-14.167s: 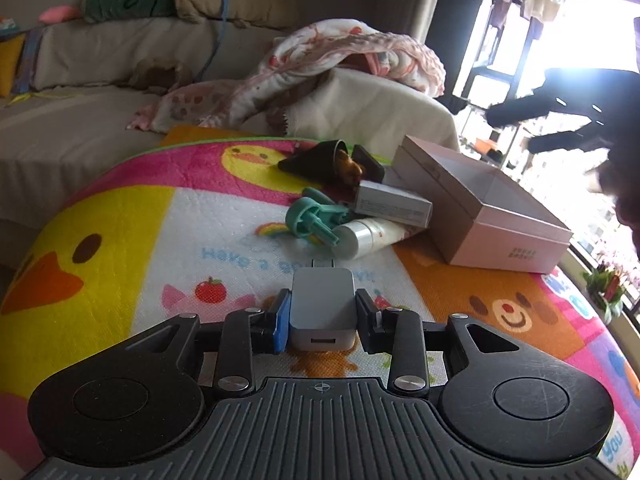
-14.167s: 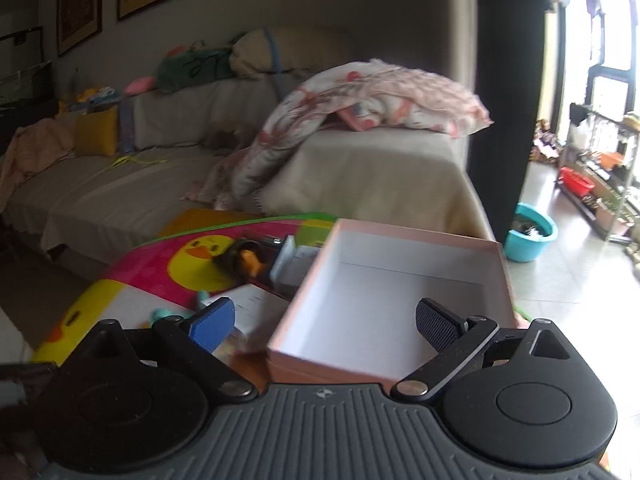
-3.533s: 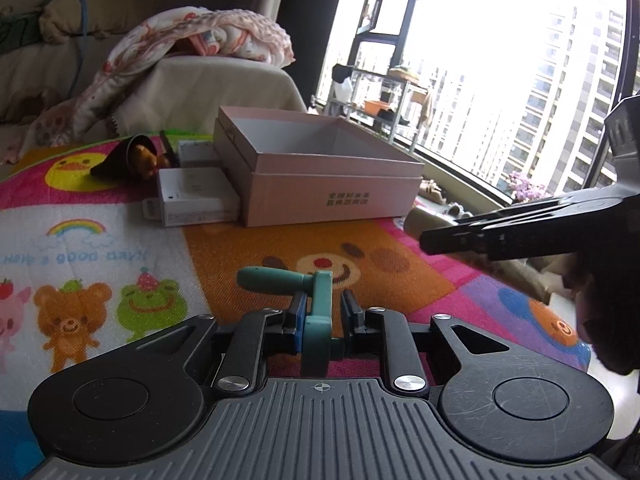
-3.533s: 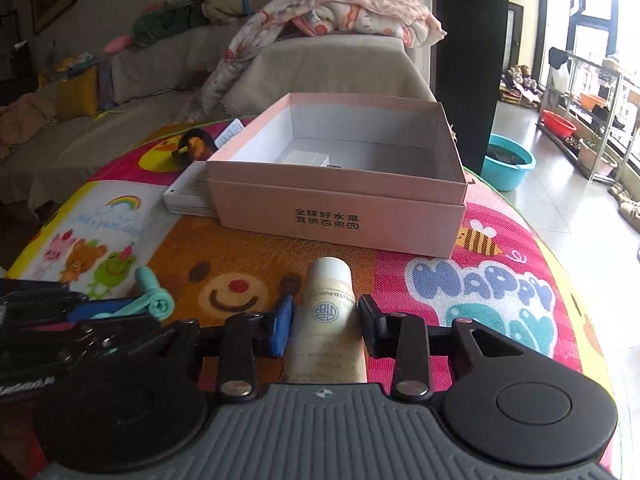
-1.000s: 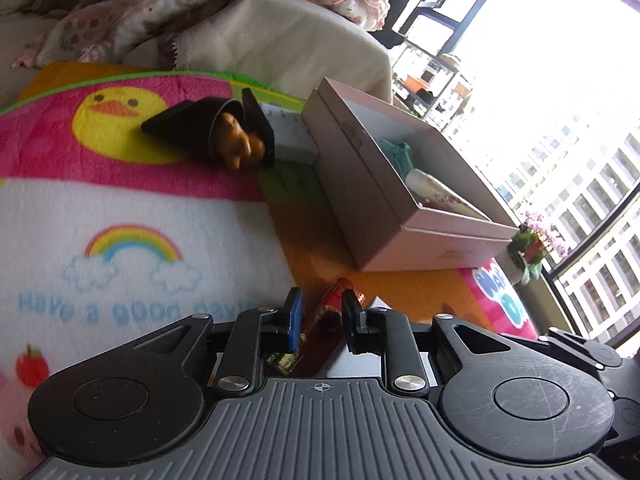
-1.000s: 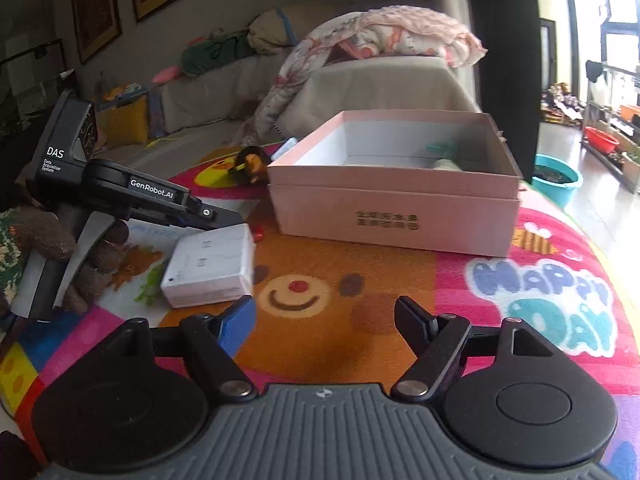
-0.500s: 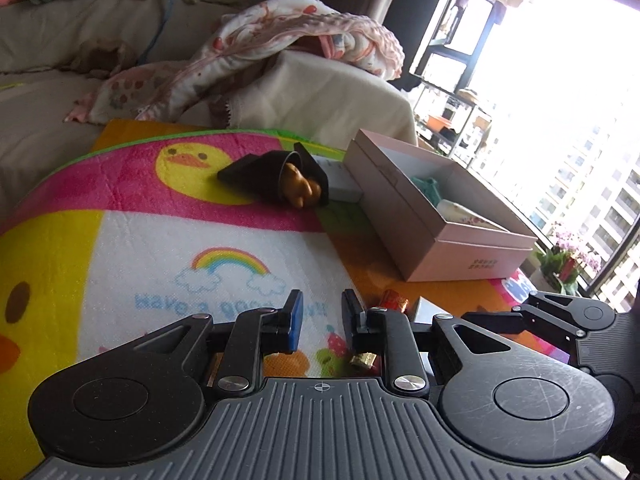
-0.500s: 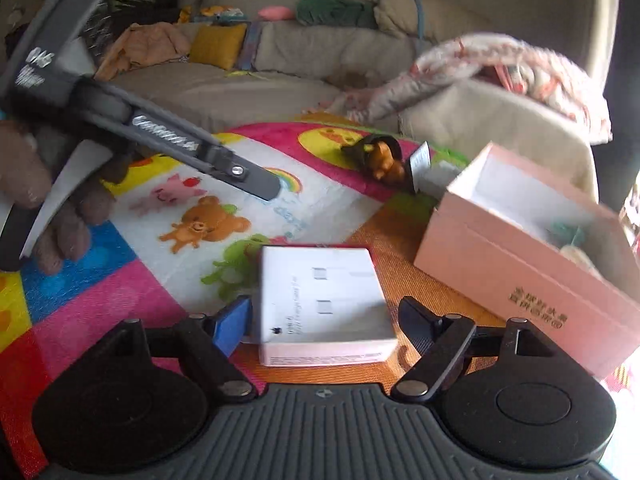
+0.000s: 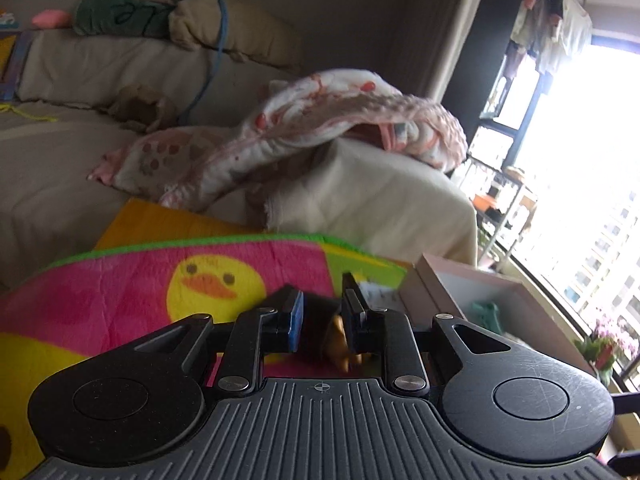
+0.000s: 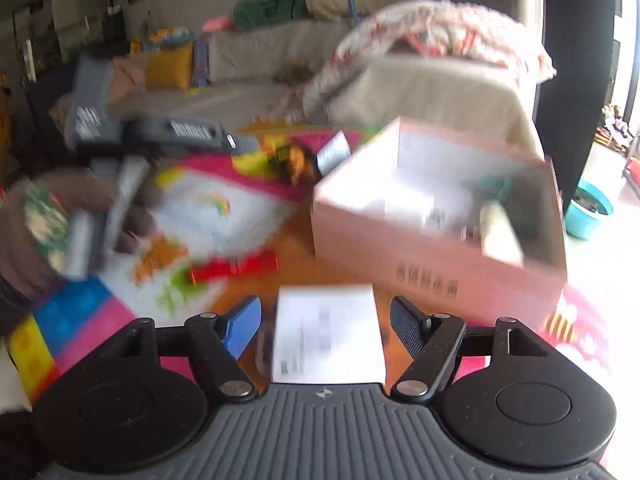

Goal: Organize rigid objects
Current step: 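Move the right tool toward the white product box on the mat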

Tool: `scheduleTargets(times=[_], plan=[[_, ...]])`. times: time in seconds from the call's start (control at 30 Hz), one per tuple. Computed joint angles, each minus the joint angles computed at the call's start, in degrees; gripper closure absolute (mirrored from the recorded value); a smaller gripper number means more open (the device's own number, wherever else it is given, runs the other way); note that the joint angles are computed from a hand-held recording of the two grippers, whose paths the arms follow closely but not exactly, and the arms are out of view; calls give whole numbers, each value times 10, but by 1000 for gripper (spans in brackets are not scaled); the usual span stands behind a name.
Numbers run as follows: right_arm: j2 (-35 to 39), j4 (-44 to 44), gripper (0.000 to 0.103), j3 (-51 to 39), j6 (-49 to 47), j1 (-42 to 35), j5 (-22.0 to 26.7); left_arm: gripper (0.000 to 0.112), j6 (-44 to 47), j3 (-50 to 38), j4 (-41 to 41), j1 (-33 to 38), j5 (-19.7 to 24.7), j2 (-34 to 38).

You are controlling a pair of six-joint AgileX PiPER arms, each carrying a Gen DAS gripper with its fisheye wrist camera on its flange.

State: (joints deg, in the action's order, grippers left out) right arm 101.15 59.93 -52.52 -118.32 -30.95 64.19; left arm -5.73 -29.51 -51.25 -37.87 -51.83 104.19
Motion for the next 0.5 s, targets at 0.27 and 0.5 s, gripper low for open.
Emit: scheduleTargets(times=[0.27,0.5], plan=[[93,-90,26,-305,458,302,-108,89,7,-69,159,142,76,44],[336,-439,67,-643,859,492,-165,89,-74,-74,320,213,96,85]])
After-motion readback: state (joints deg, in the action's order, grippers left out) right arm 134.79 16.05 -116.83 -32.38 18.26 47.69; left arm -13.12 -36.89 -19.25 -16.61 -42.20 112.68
